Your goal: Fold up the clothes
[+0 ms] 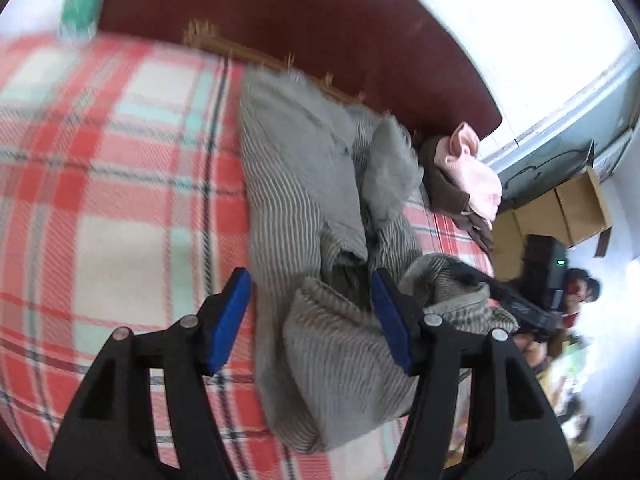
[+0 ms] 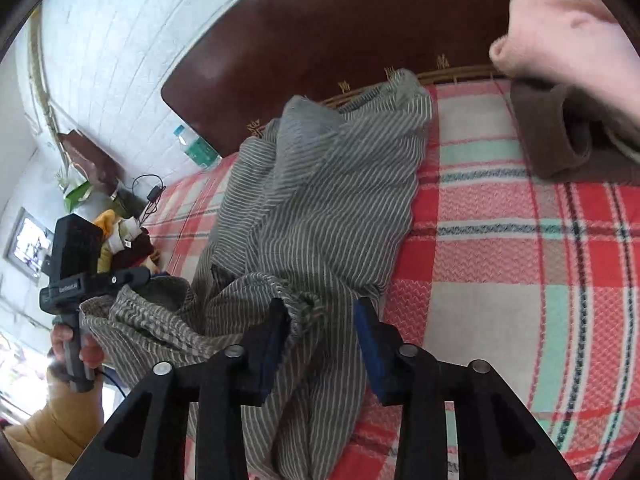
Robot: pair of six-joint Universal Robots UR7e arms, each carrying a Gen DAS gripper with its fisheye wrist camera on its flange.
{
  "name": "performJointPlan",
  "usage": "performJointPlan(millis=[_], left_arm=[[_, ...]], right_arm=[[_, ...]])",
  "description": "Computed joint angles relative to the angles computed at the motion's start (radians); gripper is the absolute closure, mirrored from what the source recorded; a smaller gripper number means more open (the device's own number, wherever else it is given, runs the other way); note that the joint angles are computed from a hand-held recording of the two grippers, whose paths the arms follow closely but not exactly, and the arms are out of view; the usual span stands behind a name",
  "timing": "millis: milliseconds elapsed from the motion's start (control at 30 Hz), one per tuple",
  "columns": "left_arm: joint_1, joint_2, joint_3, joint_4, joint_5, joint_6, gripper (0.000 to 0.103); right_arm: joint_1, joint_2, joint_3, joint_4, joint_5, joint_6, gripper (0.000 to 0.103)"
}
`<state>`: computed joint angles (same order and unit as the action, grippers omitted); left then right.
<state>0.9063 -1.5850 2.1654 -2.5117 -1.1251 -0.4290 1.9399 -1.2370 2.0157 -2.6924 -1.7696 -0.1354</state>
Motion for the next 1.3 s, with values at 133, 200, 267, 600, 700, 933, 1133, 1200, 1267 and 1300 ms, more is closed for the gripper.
performJointPlan(millis=[133,200,267,600,700,933,1133,1200,1267,1300], left_arm=[[-0.119,-0.066,0.074,-0.002,0.161,0.065,0.038],[-0.162,-0.081,0.087,0.026,0.182,0.103,0.038],[-0.191,-0.071,0.09,0.042,0.189,0.14,0.037],[-0.191,0.023,0.038,0.063,0.163,0.186,0.035],[-0.192,0.048,0.035,0.081,0.14,0.251,0.034],[-0.031,0.223,-0.054,0.117,0.056,0.294,0.033],[-0.015,0.216,-0.048,0.091,0.017,0.344,0.025],[-0.035,0.187,-0.029,0.094,0.036,0.341,0.025],[-0.063,0.143,0.005,0.085,0.063,0.36,0.025],[-0.078,0.116,0.023,0.086,0.061,0.375,0.025]], right_arm=[[0.061,-0.041,0.053,-0.111,-0.037,-0.114,0.058],[0.088,-0.068,0.081,-0.135,0.01,-0.189,0.058],[0.116,-0.08,0.095,-0.131,0.06,-0.27,0.058],[0.139,0.214,-0.055,-0.04,-0.277,-0.322,0.06],[0.108,0.21,-0.037,-0.048,-0.263,-0.315,0.06],[0.1,0.173,-0.018,-0.023,-0.249,-0.322,0.059],[0.101,0.081,0.031,-0.009,-0.182,-0.352,0.053],[0.11,0.05,0.063,-0.028,-0.159,-0.39,0.048],[0.123,0.028,0.086,-0.04,-0.144,-0.425,0.046],[0.133,0.026,0.093,-0.042,-0.145,-0.441,0.045]])
